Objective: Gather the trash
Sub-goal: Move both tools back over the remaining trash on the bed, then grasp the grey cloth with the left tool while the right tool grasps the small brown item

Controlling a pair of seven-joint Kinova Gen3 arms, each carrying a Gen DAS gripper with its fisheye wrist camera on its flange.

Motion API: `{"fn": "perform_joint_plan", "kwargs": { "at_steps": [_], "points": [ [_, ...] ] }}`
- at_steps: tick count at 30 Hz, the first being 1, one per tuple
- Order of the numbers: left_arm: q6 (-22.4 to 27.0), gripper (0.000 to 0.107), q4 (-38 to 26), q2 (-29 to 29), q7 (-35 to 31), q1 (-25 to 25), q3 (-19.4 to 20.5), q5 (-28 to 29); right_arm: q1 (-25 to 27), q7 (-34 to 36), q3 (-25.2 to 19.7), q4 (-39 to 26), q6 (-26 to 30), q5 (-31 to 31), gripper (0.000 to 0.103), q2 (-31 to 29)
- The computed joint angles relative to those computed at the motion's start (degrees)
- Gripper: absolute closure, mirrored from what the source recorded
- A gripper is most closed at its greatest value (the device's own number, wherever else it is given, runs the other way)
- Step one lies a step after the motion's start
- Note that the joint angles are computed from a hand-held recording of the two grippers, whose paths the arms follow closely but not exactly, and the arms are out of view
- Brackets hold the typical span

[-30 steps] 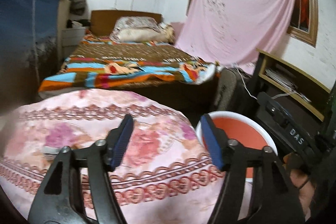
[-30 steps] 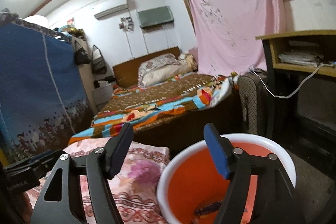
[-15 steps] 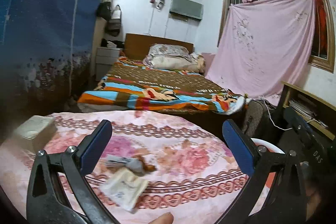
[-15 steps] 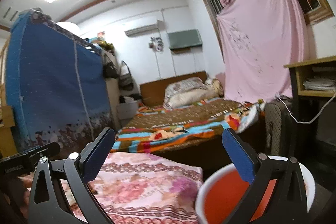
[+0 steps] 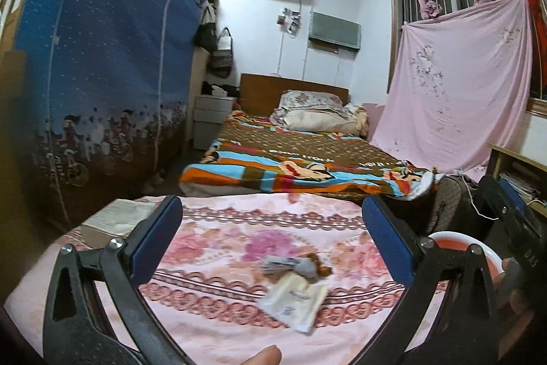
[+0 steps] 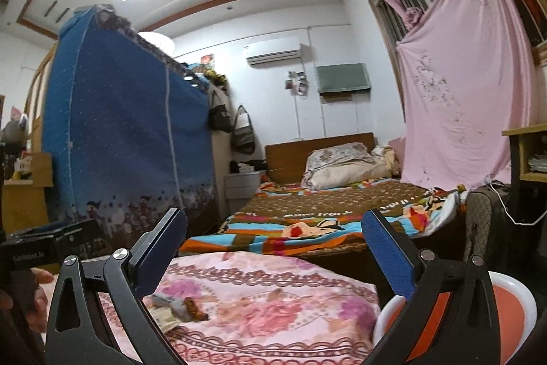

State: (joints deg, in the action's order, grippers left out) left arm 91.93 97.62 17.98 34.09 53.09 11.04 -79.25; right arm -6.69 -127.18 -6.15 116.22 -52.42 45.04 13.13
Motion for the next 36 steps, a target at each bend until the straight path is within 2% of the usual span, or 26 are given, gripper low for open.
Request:
{"fn": "perform_joint_plan", "kwargs": {
  "at_steps": [4, 8, 10, 15, 20, 22, 25, 27, 31, 32, 34, 36],
  "points": [
    [3.21, 0.016, 2.16, -0.46, 1.95, 1.18, 0.37, 0.35, 0.15, 0.79, -1.22, 0.49, -0.98, 1.19, 0.000, -0.12],
    [5.75, 0.016, 3.88, -0.53, 3.63, 1.81, 1.01, 0.23, 6.04, 4.14, -9.64, 1.17, -0.94, 1.64, 0.000, 0.20],
    [6.50, 0.016, 4.53, -0.58, 4.19, 1.86, 1.35, 0.42, 6.32, 5.07, -10.75, 1.26, -0.65, 1.88, 0.000, 0.28],
    [6.58, 0.016, 5.39, -0.87, 3.70, 1.28, 1.85, 0.57, -2.64, 2.52, -1.93, 0.71, -0.20, 4.05, 0.000, -0.24],
    [5.57, 0.016, 7.67, -2.34, 5.39, 0.25, 2.23, 0.23, -4.41, 1.35, -1.59, -0.59, 2.40, 5.61, 0.000, -0.38],
    [5.21, 0.016, 8.64, -2.95, 6.10, -0.25, 2.54, 0.17, -6.93, -0.02, 0.74, -1.38, 3.40, 6.95, 0.000, -0.38],
    [3.36, 0.017, 10.26, -4.30, 6.75, -1.53, 3.09, 0.35, -14.51, -4.13, 8.56, -2.99, 5.36, 10.44, 0.008, -0.55],
    [1.33, 0.018, 10.99, -5.23, 6.74, -2.66, 3.46, 0.44, -17.07, -8.79, 11.16, -5.15, 7.52, 14.96, 0.019, -0.29],
    [-4.44, 0.026, 12.28, -7.15, 6.40, -5.46, 3.93, 0.92, -15.93, -18.12, 8.50, -9.50, 12.96, 24.28, 0.030, 0.79],
    [-6.25, 0.027, 12.60, -7.65, 6.15, -6.25, 3.99, 1.08, -15.78, -20.45, 8.15, -10.32, 13.83, 26.61, 0.036, 1.10],
    [-10.31, 0.035, 12.94, -8.59, 4.93, -7.61, 3.65, 1.68, -14.52, -25.11, 5.72, -12.20, 16.37, 31.27, 0.044, 1.93],
    [-14.75, 0.044, 13.07, -9.47, 3.10, -10.73, 4.83, 2.65, -15.76, -29.77, 6.68, -14.24, 17.20, 35.93, 0.052, 3.16]
  ]
}}
